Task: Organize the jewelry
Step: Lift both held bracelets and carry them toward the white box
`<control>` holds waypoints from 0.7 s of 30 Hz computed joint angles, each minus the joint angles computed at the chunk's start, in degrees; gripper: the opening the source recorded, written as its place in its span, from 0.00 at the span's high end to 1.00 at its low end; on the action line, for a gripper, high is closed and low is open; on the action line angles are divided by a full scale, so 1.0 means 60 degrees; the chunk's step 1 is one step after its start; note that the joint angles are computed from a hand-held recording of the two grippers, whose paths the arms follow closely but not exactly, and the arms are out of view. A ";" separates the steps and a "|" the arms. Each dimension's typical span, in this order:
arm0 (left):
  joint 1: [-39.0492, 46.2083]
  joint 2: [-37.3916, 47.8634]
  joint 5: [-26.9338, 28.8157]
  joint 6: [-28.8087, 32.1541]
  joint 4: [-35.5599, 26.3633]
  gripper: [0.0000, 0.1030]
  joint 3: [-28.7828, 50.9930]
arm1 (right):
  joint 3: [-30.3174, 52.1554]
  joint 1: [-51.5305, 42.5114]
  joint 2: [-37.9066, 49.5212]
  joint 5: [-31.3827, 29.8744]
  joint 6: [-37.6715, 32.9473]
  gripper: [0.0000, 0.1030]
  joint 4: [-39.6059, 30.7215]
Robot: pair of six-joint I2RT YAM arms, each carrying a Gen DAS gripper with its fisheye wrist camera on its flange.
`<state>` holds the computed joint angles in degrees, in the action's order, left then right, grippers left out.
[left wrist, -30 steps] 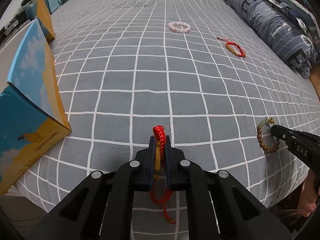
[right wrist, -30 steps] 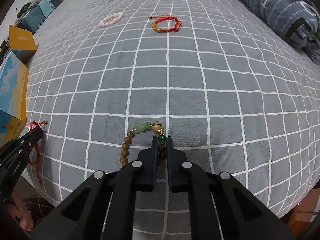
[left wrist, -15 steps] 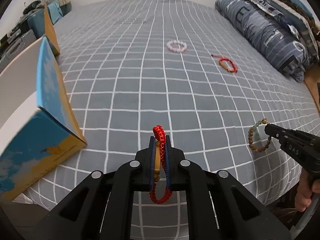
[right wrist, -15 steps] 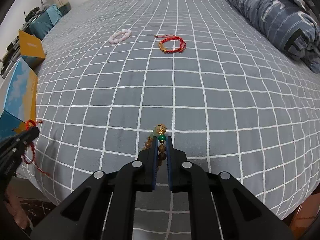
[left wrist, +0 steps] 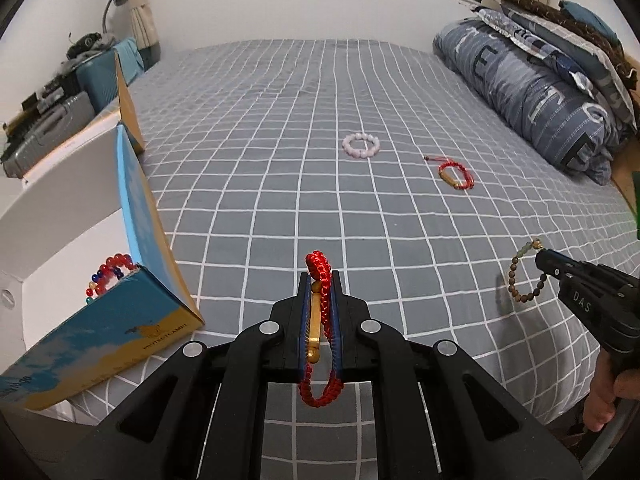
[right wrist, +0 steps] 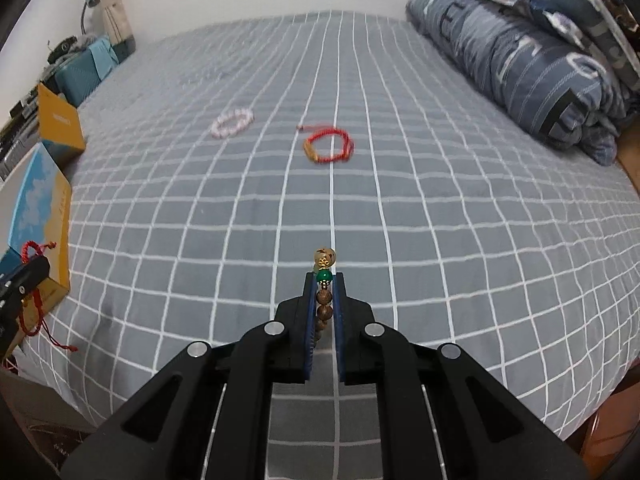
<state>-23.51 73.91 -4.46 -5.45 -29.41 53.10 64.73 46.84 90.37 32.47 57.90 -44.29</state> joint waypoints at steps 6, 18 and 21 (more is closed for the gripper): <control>0.0167 0.0079 0.0106 -0.0053 -0.0060 0.92 0.0345 | 0.0374 0.0082 -0.0076 0.0387 -0.0116 0.93 -0.0231; 0.0240 0.0690 0.0150 0.0042 0.0190 0.92 0.0350 | -0.0215 -0.1157 0.0215 -0.1503 -0.0748 0.61 0.0082; 0.0247 0.0804 0.0183 0.0048 0.0222 0.92 0.0338 | -0.0327 -0.1244 0.0454 -0.1616 -0.0751 0.61 0.0134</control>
